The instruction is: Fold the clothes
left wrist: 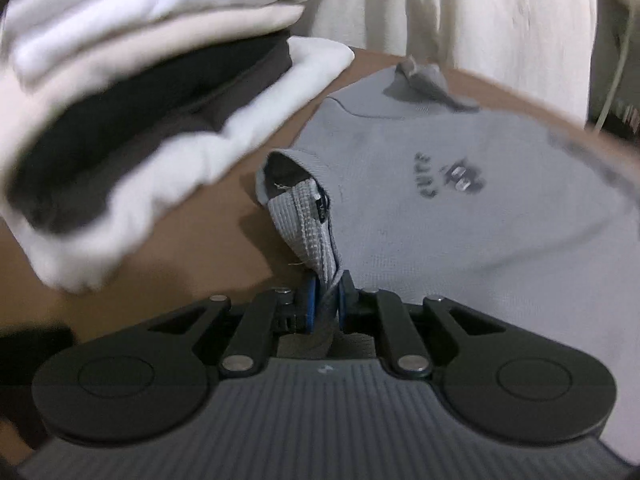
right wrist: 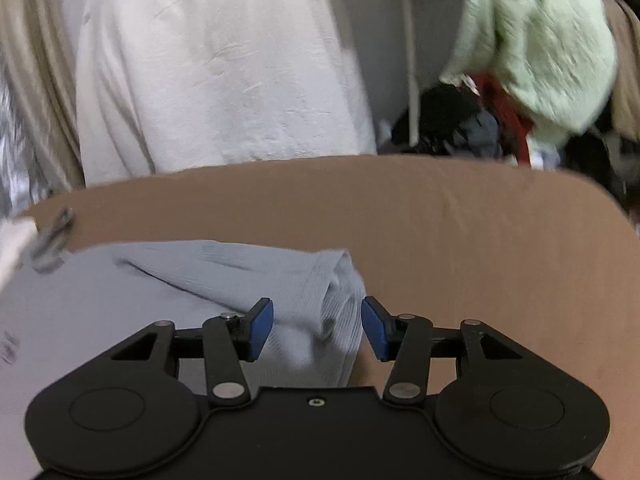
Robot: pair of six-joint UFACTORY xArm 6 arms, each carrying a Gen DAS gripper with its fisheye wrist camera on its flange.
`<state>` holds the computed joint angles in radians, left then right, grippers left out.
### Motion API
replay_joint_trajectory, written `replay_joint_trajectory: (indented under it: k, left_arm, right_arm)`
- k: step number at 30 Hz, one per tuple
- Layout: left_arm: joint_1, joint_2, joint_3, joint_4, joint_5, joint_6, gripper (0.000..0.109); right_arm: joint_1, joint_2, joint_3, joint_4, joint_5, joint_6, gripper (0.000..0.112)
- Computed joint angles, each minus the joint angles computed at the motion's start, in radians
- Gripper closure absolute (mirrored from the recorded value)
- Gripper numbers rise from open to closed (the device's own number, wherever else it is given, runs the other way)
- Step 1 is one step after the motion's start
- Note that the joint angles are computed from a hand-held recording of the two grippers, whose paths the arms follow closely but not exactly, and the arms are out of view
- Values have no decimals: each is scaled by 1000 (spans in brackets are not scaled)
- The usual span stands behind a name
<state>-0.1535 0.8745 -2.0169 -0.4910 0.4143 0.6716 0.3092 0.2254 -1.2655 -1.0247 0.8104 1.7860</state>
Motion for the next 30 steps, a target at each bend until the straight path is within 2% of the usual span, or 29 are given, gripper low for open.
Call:
replay_joint_trajectory:
  k: [3, 5, 6, 7, 8, 9, 10, 12, 14, 17, 19, 20, 21, 22, 23, 25, 27, 28, 30]
  left_arm:
    - [0, 27, -32, 8, 5, -21, 98]
    - [0, 32, -42, -17, 11, -32, 98]
    - [1, 17, -22, -42, 9, -25, 98]
    - [2, 16, -20, -58, 11, -26, 98]
    - [0, 16, -16, -72, 9, -25, 98]
    - [-1, 23, -22, -87, 9, -24, 98]
    - [-2, 35, -36, -100, 11, -24, 98]
    - [1, 43, -50, -115, 31, -50, 98]
    - [2, 38, -45, -130, 41, -69, 98]
    - [-4, 4, 11, -142, 16, -54, 98]
    - [-12, -12, 43, -123, -11, -34, 98]
    - [-17, -16, 54, -122, -27, -22, 98]
    - [-21, -20, 65, -121, -42, -10, 99]
    - [-25, -25, 76, -119, -58, 3, 100]
    - [-29, -29, 84, -121, -73, 12, 101]
    - [-40, -45, 99, -164, -111, 61, 101]
    - [-48, -61, 94, -300, -115, 160, 101]
    - [-49, -69, 85, -387, -99, 216, 101]
    - [-32, -61, 31, -528, 39, 284, 101]
  right_arm:
    - [-69, 41, -5, 88, -131, -182, 53]
    - [-88, 59, -1, 127, -184, -267, 50]
    - [-84, 75, -14, 131, -170, -311, 47]
    - [-72, 101, -44, 108, -114, -345, 43]
    - [-53, 135, -84, 76, -30, -371, 32]
    - [-47, 160, -107, 38, 12, -379, 28]
    - [-53, 174, -115, 9, 13, -368, 27]
    - [-101, 163, -83, -29, -88, -269, 27]
    - [-152, 152, -54, -90, -193, -133, 27]
    - [-215, 156, -40, -238, -299, 113, 27]
    - [-235, 195, -72, -254, -344, 127, 35]
    - [-231, 215, -97, -242, -331, 90, 55]
    - [-223, 234, -119, -268, -320, 94, 69]
    - [-217, 246, -135, -319, -320, 140, 102]
    - [-211, 250, -144, -350, -309, 185, 107]
    - [-183, 228, -145, -370, -222, 205, 107]
    - [-153, 203, -145, -386, -122, 208, 108]
    - [-139, 193, -147, -393, -72, 208, 108]
    - [-119, 161, -142, -404, 36, 227, 109]
